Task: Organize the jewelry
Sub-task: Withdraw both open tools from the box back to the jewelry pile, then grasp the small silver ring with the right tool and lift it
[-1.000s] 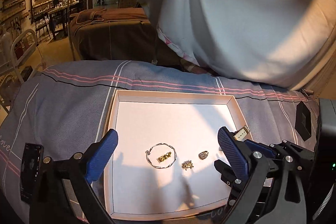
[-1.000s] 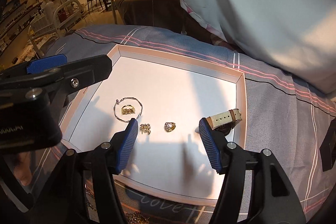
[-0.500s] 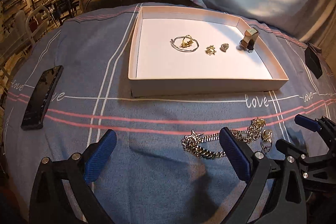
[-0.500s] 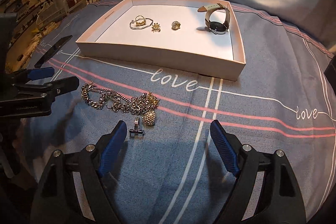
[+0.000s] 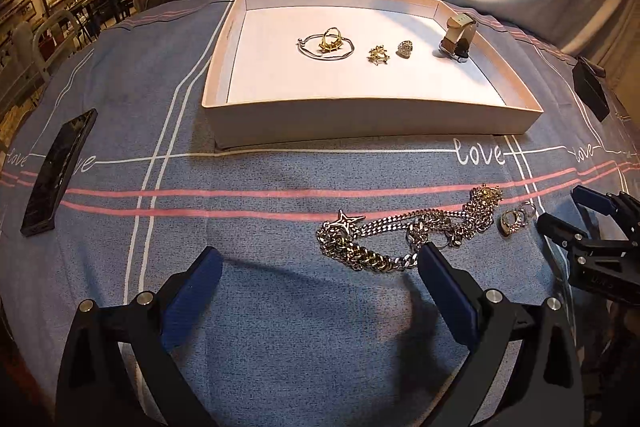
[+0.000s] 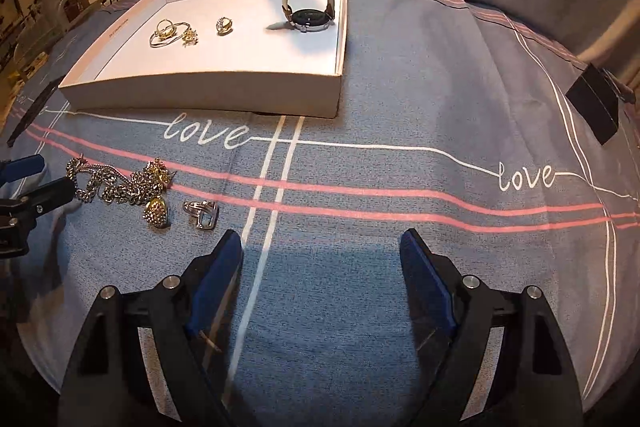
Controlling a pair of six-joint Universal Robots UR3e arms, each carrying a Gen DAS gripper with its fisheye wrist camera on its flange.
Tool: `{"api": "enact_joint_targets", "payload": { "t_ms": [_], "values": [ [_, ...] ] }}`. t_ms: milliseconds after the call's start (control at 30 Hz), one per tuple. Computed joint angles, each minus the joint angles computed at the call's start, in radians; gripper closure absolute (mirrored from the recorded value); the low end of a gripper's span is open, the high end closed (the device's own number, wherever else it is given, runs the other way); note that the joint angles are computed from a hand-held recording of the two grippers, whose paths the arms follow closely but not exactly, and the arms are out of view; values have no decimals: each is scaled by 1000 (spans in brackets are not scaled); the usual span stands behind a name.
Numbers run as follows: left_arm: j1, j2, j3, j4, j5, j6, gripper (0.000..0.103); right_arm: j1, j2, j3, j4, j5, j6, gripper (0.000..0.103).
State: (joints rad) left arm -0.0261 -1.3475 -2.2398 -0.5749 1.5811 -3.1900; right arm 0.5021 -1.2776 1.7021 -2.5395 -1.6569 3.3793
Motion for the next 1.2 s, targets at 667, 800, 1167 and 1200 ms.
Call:
{"api": "enact_joint_targets", "payload": {
  "t_ms": [667, 800, 1167, 1200],
  "values": [
    [-162, -118, 122, -36, -21, 34, 6, 28, 130, -193, 87, 205, -196, 84],
    [-179, -125, 137, -40, -39, -11, 6, 2, 52, -79, 44, 164, -168, 84],
    [-410, -390, 389, -3, -29, 11, 20, -159, -218, 268, -40, 166, -137, 84],
    [-418, -420, 415, -5, -30, 13, 20, -166, -229, 280, -43, 169, -135, 84]
  ]
}}
